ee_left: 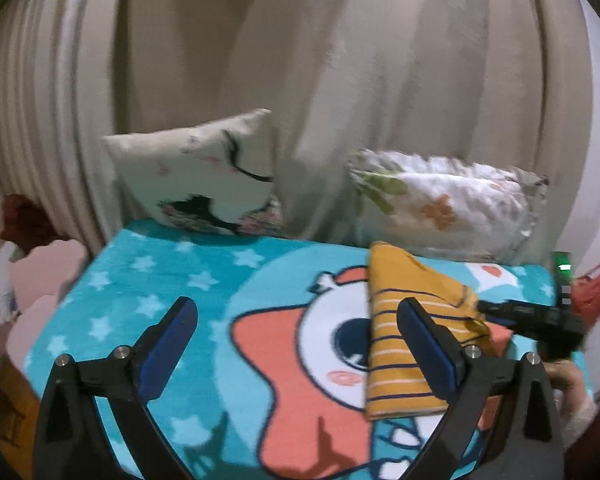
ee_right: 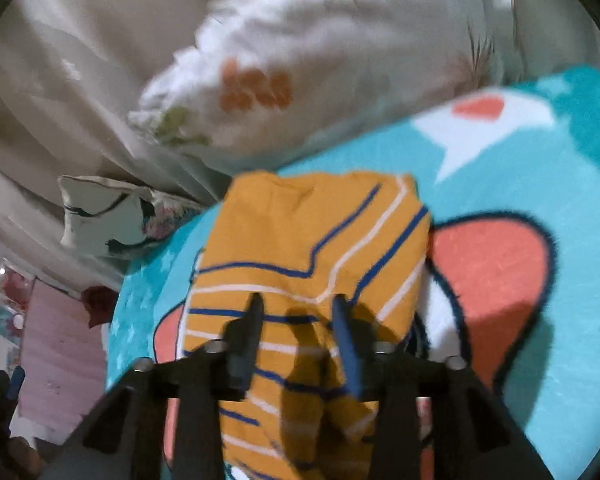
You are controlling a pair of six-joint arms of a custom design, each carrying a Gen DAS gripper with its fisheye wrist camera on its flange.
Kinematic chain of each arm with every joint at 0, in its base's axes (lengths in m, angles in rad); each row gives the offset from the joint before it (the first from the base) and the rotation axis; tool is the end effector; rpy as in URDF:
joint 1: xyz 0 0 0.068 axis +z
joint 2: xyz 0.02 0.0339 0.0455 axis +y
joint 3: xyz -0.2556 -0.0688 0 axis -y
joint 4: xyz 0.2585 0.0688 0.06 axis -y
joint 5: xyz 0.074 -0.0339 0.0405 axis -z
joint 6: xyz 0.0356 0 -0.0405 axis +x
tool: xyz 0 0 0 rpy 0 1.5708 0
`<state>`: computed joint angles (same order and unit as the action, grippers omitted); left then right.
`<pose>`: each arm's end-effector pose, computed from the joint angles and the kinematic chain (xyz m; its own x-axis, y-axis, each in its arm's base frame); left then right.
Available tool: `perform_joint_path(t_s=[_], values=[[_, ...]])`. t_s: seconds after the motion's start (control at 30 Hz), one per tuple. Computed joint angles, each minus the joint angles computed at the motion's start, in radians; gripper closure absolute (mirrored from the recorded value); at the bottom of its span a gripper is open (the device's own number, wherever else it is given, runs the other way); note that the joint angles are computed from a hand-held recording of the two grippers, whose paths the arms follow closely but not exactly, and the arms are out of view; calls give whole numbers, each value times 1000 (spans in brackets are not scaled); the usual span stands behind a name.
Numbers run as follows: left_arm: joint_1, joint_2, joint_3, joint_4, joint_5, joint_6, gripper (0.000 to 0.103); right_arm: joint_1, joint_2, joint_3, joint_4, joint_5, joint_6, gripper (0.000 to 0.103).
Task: Fold small clothes
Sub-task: 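Release the folded sweater and lift both grippers away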
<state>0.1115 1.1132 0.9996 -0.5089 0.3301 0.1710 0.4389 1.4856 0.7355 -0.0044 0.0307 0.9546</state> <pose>0.2579 0.0173 0.3103 -0.5444 0.1010 -0.8327 0.2528 0.9663 -0.0480 0.2794 0.1299 0.1608 -0.6884 0.5779 -0.4382 0.2722 0.7659 0.5825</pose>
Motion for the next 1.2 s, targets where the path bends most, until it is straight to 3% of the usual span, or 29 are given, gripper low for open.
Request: perform_joint_path(t_s=[0.13,0.37,0.47,0.57,0.77,0.97,1.2], values=[[78,10,-1,20,46,-9,2,161,-65,69,-151,149,12,55],[263,43,41,34,323,64,0,459,7,241,-475,368,226,48],[302,86,72,-54,356,218,0,566,67,332,-599,439,382,41],[316,125,75,-174,311,411,0,649,151,429,-698,481,522,40],[431,165,50,-341,345,705,0,769,380,731,-916,523,674,39],[524,224,97,-505,373,927,0,838,533,958,-1070,558,781,36],[575,245,104,-592,385,1075,0,897,621,1098,-1229,559,936,34]])
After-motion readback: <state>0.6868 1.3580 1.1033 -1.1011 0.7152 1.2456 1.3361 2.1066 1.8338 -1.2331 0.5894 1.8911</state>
